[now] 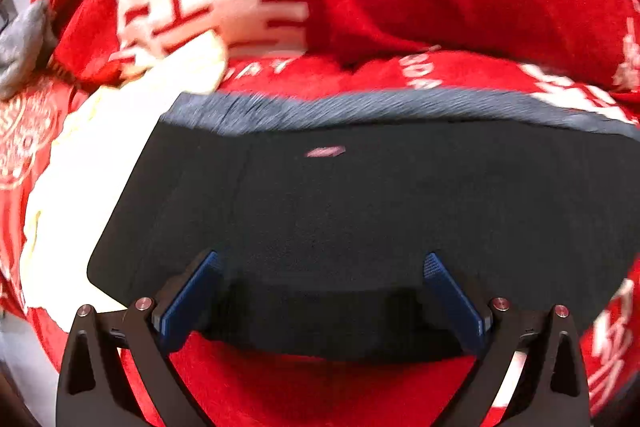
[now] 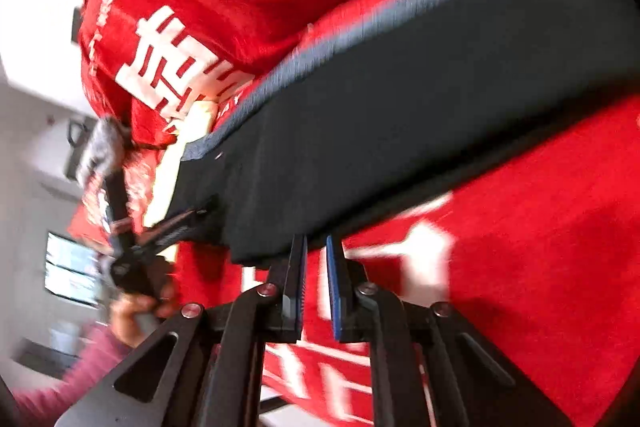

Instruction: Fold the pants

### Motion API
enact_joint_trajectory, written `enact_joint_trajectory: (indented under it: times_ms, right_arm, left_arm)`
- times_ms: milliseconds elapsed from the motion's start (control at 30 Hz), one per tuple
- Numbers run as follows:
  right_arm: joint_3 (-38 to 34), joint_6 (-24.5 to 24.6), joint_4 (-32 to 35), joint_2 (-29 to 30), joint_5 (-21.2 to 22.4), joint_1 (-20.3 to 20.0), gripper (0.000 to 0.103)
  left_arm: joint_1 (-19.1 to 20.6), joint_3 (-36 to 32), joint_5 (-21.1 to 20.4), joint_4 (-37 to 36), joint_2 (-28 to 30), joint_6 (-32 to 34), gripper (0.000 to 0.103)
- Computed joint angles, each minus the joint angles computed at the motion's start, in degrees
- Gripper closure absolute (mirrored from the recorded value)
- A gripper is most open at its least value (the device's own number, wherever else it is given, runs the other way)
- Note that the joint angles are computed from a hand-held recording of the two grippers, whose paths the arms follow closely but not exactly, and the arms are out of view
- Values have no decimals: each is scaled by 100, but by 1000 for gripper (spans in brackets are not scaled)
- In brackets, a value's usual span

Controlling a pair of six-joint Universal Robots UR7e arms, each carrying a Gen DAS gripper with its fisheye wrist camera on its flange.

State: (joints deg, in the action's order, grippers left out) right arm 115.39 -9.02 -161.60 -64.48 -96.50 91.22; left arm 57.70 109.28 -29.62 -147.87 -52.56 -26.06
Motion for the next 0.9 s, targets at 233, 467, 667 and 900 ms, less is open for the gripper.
enact_joint_trajectory:
  times_ms: [233, 467, 667, 900]
  right_arm:
    - [-657, -332, -315, 354, -853, 149, 91]
    - [-227, -506, -525, 245, -1025, -41, 92]
    - [72, -414, -522, -50, -1051, -72, 92]
    - [709, -301, -563, -718, -1059, -196, 80]
  left_arm:
    - [-309, -512, -439, -161, 705, 294, 1]
    - [-358, -392, -606, -129, 875, -108, 1]
    - [-471, -342, -516, 397, 707, -648, 1]
    - [-782, -124, -357, 764, 591, -1095, 1]
